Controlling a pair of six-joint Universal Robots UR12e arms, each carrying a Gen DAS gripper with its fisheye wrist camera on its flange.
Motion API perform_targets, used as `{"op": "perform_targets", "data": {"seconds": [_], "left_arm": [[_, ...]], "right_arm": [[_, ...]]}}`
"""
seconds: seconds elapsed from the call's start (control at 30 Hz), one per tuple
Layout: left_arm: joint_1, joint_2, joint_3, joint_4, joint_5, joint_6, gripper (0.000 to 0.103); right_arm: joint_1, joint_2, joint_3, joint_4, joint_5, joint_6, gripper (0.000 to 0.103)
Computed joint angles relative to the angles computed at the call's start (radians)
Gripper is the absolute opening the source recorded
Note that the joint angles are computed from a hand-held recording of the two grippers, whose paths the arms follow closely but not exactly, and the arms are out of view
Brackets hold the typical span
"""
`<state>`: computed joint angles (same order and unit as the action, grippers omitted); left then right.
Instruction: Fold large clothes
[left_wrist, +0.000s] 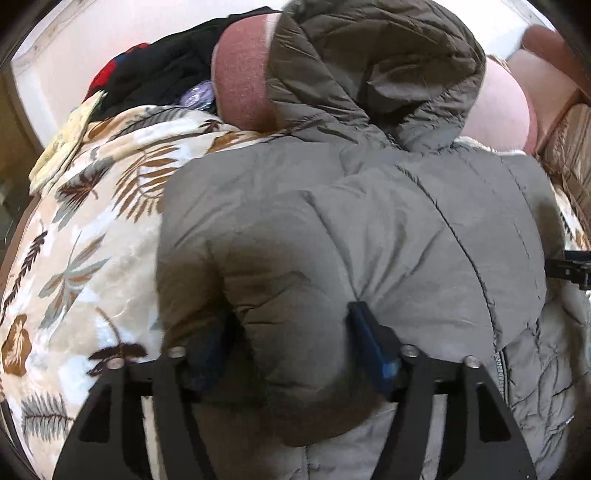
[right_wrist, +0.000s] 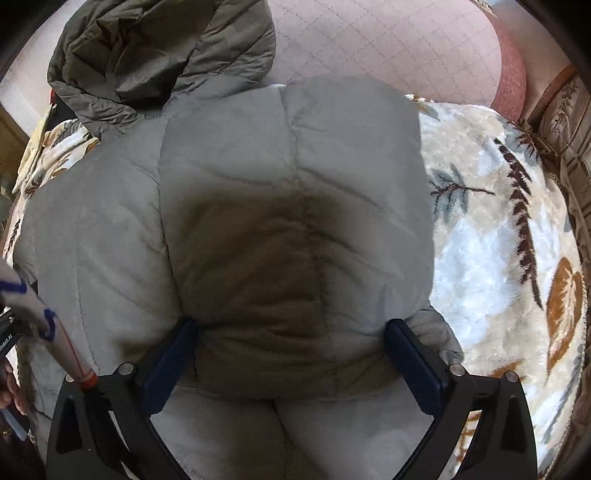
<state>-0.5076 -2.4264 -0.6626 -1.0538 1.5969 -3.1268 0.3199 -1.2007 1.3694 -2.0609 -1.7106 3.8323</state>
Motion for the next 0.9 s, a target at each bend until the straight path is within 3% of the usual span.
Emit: {"op": "perform_targets", "data": {"seconds": [0.1, 0.23, 0.33, 0.4, 0.53, 0.9], "left_arm": [[0.007, 0.036, -0.053, 0.030, -0.011, -0.027, 0.075], [-0.001, 0.041, -0.079, 0.032, 0.038, 0.005, 0.090], [0.001, 0.055, -0.107, 0.046, 0.025, -0.008, 0.091], [0.001, 0.065, -0.113, 0.035, 0.024, -0.006, 0.091], [-0.002, 0.096, -0.148, 0.042, 0.041, -0.007, 0.092], [0.001, 0.225, -0.351, 0.124, 0.039, -0.005, 0.093]], "right_arm": [[0.009, -0.015, -0.003, -0.005, -0.020, 0.001, 0.102], [0.024, -0.004, -0.015, -0.002, -0.032, -0.026, 0.102], [0.032, 0.018, -0.028, 0.050, -0.041, -0.040, 0.102], [0.040, 0.012, -0.021, 0.036, -0.061, -0.042, 0.102], [0.044, -0.025, 0.017, -0.032, -0.031, -0.015, 0.102], [0.082, -0.083, 0.064, -0.047, -0.025, 0.003, 0.102]]}}
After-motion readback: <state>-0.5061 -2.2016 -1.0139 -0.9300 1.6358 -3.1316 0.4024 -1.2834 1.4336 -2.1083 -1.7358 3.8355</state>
